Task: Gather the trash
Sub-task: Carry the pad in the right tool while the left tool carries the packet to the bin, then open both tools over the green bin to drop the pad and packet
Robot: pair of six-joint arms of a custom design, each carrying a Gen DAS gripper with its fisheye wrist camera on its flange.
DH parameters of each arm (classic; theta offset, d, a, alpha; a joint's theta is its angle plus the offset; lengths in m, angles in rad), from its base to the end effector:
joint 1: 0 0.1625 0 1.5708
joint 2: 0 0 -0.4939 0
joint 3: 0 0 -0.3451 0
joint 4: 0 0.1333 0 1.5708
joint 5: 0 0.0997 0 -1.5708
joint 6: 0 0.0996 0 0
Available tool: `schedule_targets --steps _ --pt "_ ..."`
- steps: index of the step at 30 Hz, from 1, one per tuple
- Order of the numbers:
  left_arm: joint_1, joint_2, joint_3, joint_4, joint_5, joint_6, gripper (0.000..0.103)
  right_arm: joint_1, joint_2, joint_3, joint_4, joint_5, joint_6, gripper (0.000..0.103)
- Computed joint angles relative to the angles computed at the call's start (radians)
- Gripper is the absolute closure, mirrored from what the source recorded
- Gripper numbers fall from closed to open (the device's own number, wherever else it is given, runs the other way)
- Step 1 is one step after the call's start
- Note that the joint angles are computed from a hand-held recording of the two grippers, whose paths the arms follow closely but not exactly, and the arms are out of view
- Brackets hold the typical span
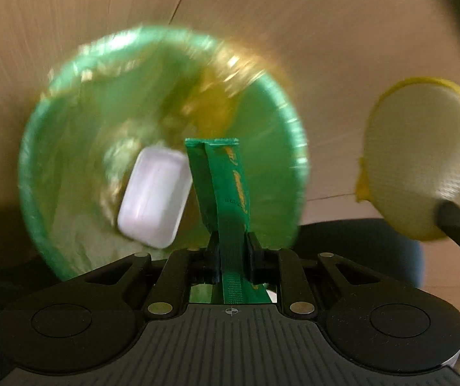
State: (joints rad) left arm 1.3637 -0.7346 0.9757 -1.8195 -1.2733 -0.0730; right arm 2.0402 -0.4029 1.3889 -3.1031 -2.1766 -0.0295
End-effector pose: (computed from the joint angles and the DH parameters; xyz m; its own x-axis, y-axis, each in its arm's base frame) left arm -0.0059 -0.8183 0.3167 -0.9486 0.1225 -0.2918 0.1368 0.9902 -0.0290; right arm 0.4178 -0.6544 0.0502 -0.8552 -0.1304 0.5017 -0.4119 0.7585 -0.5050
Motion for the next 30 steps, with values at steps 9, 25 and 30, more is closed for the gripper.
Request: schedule_targets --steps 9,25,30 --pt "0.048 0.093 -0.117 0.096 0.018 -0.101 0.076 -0.054 0.050 -0.091 0.166 0.026 0.081 0.090" --pt "0.016 -0.149 0.151 -0.421 -0.130 0.345 0.075 -0.117 0.174 -0.261 0.346 0.164 0.281 0.083" --pt "0.019 -0.146 0.145 -0.411 -0.123 0.441 0.075 -0.107 0.193 -0.278 0.369 0.155 0.299 0.075"
